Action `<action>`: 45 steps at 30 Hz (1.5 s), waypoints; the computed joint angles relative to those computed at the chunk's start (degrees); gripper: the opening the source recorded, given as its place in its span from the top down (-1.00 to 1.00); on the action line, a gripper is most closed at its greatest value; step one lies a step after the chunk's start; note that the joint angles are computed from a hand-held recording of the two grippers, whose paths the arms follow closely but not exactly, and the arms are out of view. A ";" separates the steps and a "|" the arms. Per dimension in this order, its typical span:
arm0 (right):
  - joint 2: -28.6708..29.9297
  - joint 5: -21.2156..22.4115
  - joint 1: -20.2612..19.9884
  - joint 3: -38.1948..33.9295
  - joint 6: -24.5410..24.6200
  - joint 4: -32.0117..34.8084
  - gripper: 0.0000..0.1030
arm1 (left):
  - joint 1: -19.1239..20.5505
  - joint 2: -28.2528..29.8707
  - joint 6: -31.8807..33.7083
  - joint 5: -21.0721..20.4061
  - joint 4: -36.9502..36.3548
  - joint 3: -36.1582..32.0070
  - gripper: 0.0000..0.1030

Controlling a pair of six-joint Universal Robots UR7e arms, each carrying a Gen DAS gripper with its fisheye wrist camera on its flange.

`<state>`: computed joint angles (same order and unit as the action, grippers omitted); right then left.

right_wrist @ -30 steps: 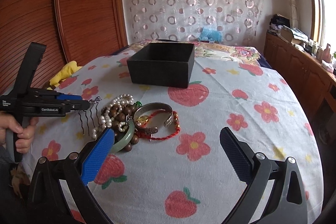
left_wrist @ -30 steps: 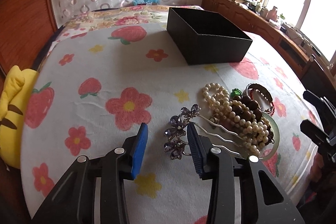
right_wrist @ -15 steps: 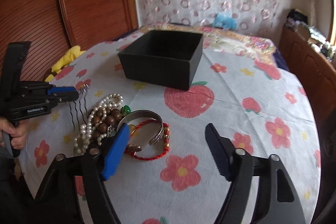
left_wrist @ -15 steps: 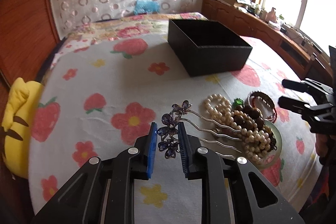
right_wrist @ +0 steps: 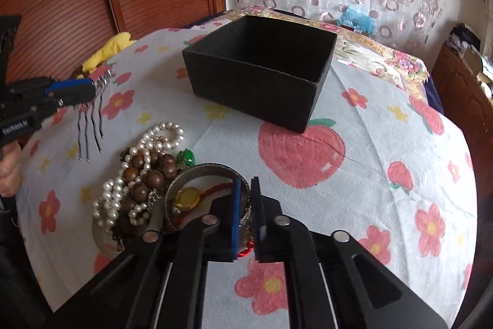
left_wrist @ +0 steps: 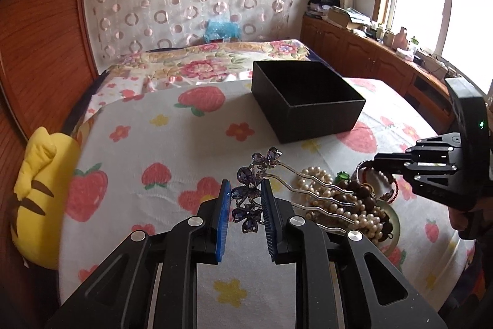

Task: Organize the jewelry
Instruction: 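Lift the hair comb with the left gripper while the right gripper grasps the silver bangle, then lower the comb into the black box with the left gripper while the right drops the bangle in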

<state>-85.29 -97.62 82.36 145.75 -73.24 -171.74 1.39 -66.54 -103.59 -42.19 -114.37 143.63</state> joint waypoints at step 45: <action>8.94 8.53 7.52 -14.53 9.29 -0.38 0.91 | 11.05 -0.09 13.13 14.54 -2.81 -6.99 0.64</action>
